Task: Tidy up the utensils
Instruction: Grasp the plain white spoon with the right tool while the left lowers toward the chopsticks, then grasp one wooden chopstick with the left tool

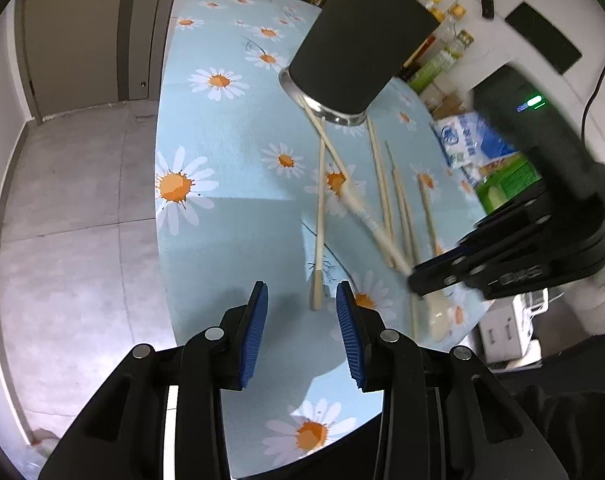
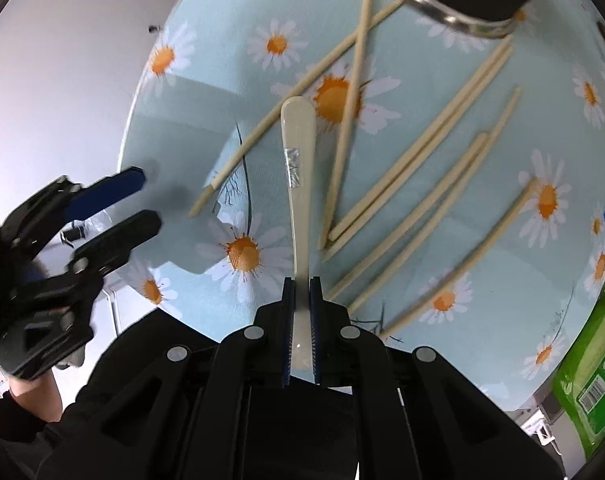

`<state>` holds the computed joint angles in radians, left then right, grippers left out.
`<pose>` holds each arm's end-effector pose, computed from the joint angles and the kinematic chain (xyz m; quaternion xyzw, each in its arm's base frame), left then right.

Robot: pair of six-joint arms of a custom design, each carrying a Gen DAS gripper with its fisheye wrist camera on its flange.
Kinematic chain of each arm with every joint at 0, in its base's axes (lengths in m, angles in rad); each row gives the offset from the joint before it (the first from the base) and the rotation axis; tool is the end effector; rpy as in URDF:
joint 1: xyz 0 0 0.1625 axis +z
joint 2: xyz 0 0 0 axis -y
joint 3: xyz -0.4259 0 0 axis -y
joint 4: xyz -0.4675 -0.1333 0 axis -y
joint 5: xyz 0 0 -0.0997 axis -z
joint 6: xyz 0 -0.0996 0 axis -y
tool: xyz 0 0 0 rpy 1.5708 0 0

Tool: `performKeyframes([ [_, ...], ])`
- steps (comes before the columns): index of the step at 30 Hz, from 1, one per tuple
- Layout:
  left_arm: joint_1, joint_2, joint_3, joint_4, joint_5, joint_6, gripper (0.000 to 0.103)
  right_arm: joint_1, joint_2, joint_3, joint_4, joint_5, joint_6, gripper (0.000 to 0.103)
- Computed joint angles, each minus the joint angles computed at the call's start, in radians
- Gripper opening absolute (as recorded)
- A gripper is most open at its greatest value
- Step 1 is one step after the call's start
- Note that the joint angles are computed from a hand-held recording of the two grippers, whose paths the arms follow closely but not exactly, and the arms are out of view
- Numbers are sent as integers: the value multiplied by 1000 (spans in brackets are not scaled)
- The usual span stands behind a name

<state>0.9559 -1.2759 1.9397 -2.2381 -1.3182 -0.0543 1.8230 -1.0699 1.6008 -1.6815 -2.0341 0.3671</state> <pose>-0.2123 -0.5749 0.1859 0.2742 0.9534 -0.0430 0.1184 0.2513 -0.6192 0.1774 -0.0069 -0.9531 -0.1249 0.2757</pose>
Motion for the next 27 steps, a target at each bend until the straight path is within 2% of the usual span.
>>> performKeyframes([
  [8,-12,89,-92,84,27,37,34,-17,-184,114,-148,100,-39,8],
  [12,-35,154,-160,146,64,68,34,-23,-291,192,-218,151,-44,8],
  [14,-49,183,-189,183,107,67,34,-27,-331,217,-253,174,-61,8],
  [16,-64,216,-223,222,155,56,34,-41,-376,239,-284,211,-76,8],
  [20,-77,280,-294,303,190,22,34,-73,-470,312,-340,265,-100,8],
  [23,-80,329,-352,353,180,-20,34,-118,-522,350,-384,317,-128,8],
  [27,-84,391,-424,397,172,-78,32,-162,-539,376,-428,369,-161,8],
])
